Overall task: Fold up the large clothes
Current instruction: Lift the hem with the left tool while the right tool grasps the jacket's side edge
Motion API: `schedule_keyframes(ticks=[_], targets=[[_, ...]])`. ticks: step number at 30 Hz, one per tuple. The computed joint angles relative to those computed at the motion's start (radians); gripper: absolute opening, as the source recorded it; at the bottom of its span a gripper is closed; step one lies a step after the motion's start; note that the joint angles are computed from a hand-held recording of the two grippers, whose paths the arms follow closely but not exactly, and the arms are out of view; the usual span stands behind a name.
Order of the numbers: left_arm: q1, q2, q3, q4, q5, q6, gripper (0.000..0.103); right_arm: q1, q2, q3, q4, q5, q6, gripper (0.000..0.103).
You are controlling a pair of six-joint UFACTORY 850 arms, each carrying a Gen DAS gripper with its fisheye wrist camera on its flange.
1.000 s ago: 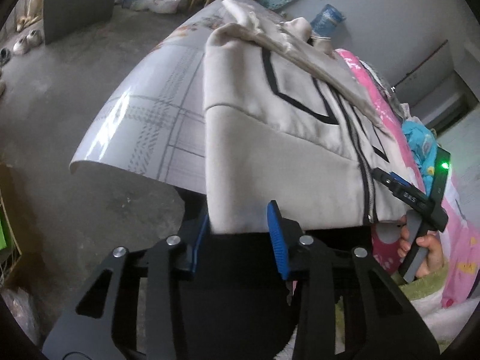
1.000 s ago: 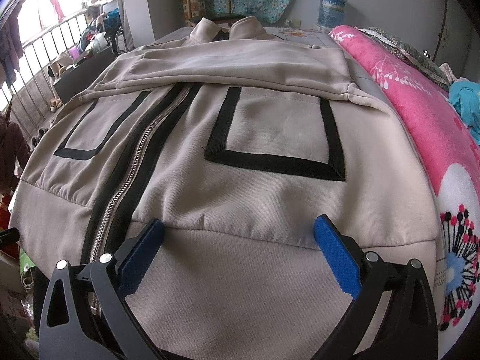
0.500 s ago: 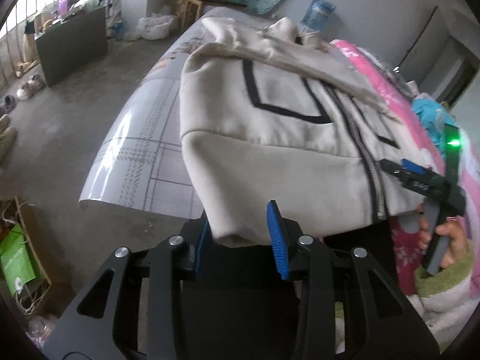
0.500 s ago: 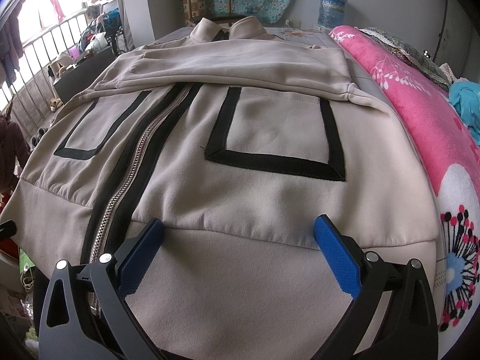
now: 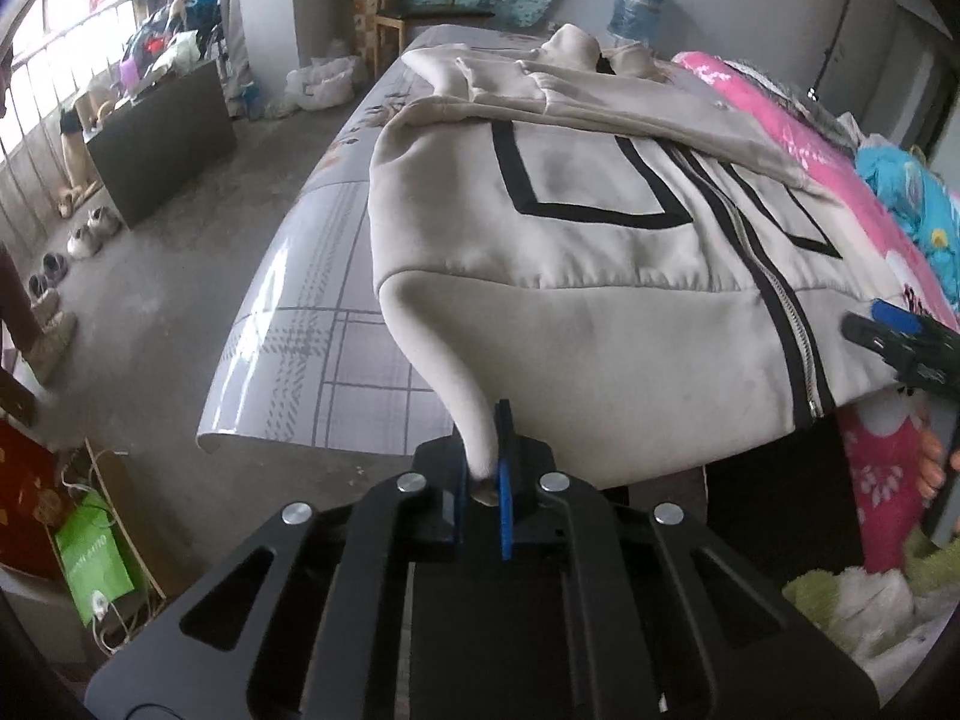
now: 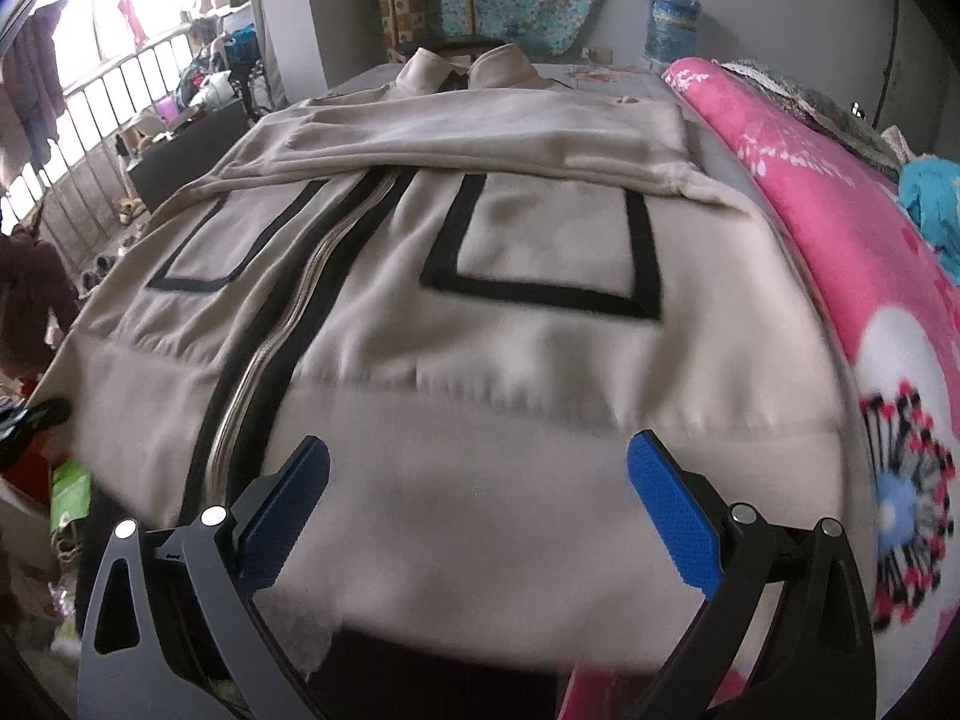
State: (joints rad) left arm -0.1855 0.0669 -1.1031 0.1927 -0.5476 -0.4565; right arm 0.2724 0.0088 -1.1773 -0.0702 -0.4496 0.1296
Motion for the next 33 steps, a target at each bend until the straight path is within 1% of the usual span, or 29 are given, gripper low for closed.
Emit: schedule_keyframes(ticks=[4, 7, 11, 12, 14, 16, 21, 22, 24, 25, 27, 29, 33], targets=[[0.013, 0.001, 0.0, -0.041, 0.002, 0.052, 0.007, -0.043, 0.079, 0.073, 0.056, -0.047, -0.02, 0.097], [0.014, -0.001, -0.001, -0.047, 0.001, 0.069, 0.007, -0.085, 0.14, 0.113, 0.075, -0.059, -0.008, 0.093], [0.013, -0.003, -0.003, -0.047, 0.0, 0.074, 0.007, -0.124, 0.184, 0.132, 0.03, -0.06, 0.063, 0.088], [0.013, -0.003, -0.003, -0.047, 0.0, 0.074, 0.007, -0.131, 0.189, 0.135, -0.01, -0.065, 0.108, 0.085], [0.013, -0.002, -0.002, -0.047, 0.001, 0.072, 0.007, -0.15, 0.193, 0.14, -0.001, -0.072, 0.123, 0.08], [0.012, -0.001, -0.002, -0.043, 0.001, 0.066, 0.007, -0.186, 0.189, 0.144, 0.092, -0.076, 0.087, 0.076], [0.011, 0.001, 0.0, -0.033, 0.001, 0.06, 0.007, -0.244, 0.166, 0.15, 0.267, -0.067, 0.012, 0.059], [0.01, 0.003, 0.002, -0.026, 0.001, 0.052, 0.007, -0.26, 0.158, 0.15, 0.327, -0.067, -0.025, 0.056], [0.009, 0.009, 0.003, -0.014, 0.002, 0.042, 0.006, -0.281, 0.15, 0.152, 0.412, -0.071, -0.073, 0.049], [0.008, 0.01, 0.005, -0.012, 0.003, 0.042, 0.006, -0.285, 0.148, 0.155, 0.439, -0.071, -0.088, 0.047], [0.008, 0.013, 0.005, -0.009, 0.004, 0.044, 0.006, -0.286, 0.147, 0.159, 0.474, -0.073, -0.111, 0.037], [0.008, 0.013, 0.004, -0.007, 0.003, 0.044, 0.006, -0.284, 0.151, 0.164, 0.502, -0.071, -0.134, 0.032], [0.007, 0.014, 0.004, -0.002, 0.007, 0.042, 0.006, -0.262, 0.161, 0.162, 0.419, -0.07, -0.061, 0.024]])
